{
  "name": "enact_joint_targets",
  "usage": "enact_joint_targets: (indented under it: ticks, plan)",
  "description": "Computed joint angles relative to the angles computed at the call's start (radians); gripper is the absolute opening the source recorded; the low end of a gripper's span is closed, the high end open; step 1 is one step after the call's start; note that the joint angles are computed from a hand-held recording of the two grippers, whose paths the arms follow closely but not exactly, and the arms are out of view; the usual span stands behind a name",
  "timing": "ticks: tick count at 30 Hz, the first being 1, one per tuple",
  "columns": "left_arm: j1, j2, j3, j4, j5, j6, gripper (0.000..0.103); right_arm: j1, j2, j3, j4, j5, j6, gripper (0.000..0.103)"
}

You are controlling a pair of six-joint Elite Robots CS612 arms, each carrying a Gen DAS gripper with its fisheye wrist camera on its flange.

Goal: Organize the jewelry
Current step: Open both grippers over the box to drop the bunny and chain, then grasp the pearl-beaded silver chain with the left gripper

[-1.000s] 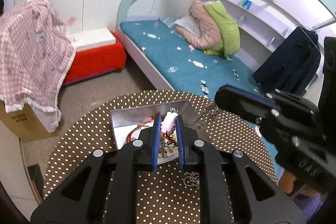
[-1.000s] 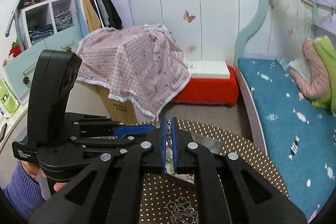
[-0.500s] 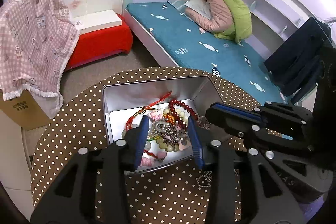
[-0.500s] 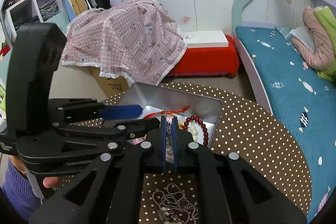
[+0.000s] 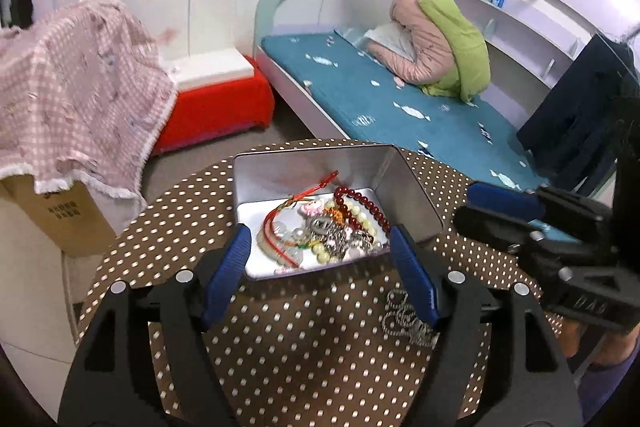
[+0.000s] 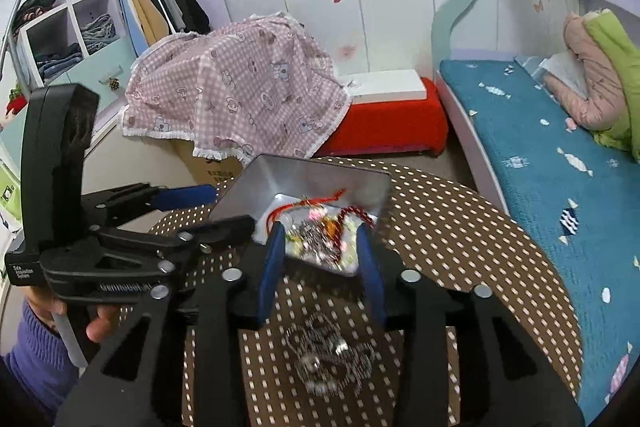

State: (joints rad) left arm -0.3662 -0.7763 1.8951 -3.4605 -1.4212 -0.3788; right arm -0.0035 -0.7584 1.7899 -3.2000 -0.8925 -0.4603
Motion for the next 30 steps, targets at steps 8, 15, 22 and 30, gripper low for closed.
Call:
enact_joint_targets:
  ticks: [8,15,22,30]
  plan:
    - [-0.069,-0.008,0.092,-0.114,0.106,0.043,0.073,-0.050,-0.014,0.088,-0.045,-0.027,-0.028,0.045]
    - [-0.104,0.026,0.078,-0.078,0.040,0.065,0.073,-0.079,-0.004,0.122,-0.021,-0.037,-0.021,0.047]
    - [-0.128,0.051,0.040,-0.009,0.008,0.095,0.067,-0.095,0.002,0.138,0.013,-0.024,-0.028,0.051]
    - [-0.133,0.067,-0.002,0.058,-0.003,0.113,0.046,-0.111,0.010,0.137,0.027,-0.003,-0.021,0.054]
